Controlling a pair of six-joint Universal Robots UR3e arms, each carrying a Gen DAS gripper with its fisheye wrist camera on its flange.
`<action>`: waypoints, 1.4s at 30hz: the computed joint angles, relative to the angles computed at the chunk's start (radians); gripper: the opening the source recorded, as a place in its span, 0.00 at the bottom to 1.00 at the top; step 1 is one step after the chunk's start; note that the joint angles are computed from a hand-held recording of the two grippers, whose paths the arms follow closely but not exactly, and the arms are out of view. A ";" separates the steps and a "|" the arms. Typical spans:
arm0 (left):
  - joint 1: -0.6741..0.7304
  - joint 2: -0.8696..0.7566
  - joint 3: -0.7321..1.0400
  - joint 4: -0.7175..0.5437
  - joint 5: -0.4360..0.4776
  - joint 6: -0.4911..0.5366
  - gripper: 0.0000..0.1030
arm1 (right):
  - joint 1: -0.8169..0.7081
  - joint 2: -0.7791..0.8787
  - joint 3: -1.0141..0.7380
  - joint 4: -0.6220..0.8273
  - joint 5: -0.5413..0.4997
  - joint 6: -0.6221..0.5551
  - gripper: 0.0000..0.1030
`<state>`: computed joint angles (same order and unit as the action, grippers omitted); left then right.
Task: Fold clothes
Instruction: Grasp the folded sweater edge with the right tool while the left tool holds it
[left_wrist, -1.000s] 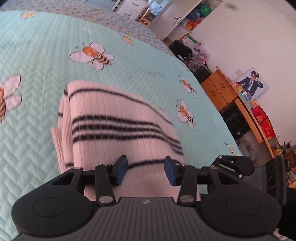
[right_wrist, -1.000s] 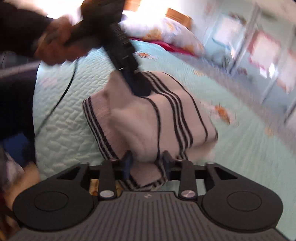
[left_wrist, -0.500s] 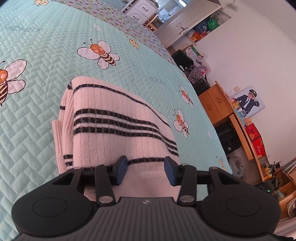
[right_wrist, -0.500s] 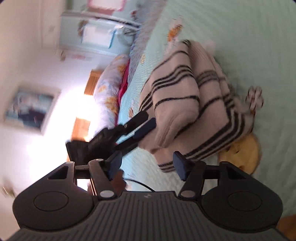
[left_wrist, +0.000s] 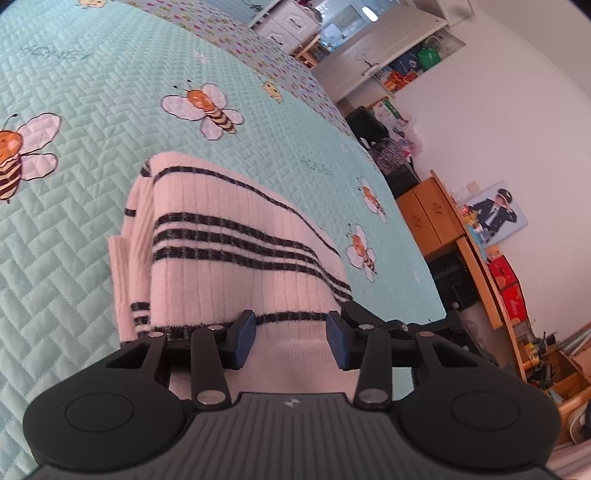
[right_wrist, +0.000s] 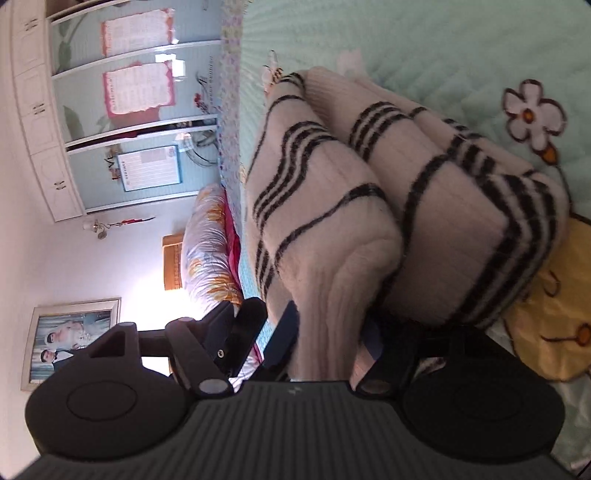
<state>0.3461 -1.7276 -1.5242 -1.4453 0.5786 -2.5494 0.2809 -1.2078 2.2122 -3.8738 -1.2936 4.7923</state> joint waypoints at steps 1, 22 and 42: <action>0.005 0.003 -0.001 -0.008 -0.005 0.000 0.33 | 0.004 0.015 -0.023 -0.004 -0.007 -0.021 0.47; 0.087 0.070 0.071 -0.151 -0.079 0.040 0.42 | -0.103 -0.039 -0.002 -0.080 0.084 -0.244 0.06; -0.018 -0.129 0.197 0.025 0.029 -0.087 0.48 | -0.013 -0.059 0.128 -0.081 -0.017 -0.179 0.64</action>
<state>0.3277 -1.8569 -1.3276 -1.4201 0.6078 -2.6361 0.2682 -1.2669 2.3402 -3.9547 -1.3103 4.6129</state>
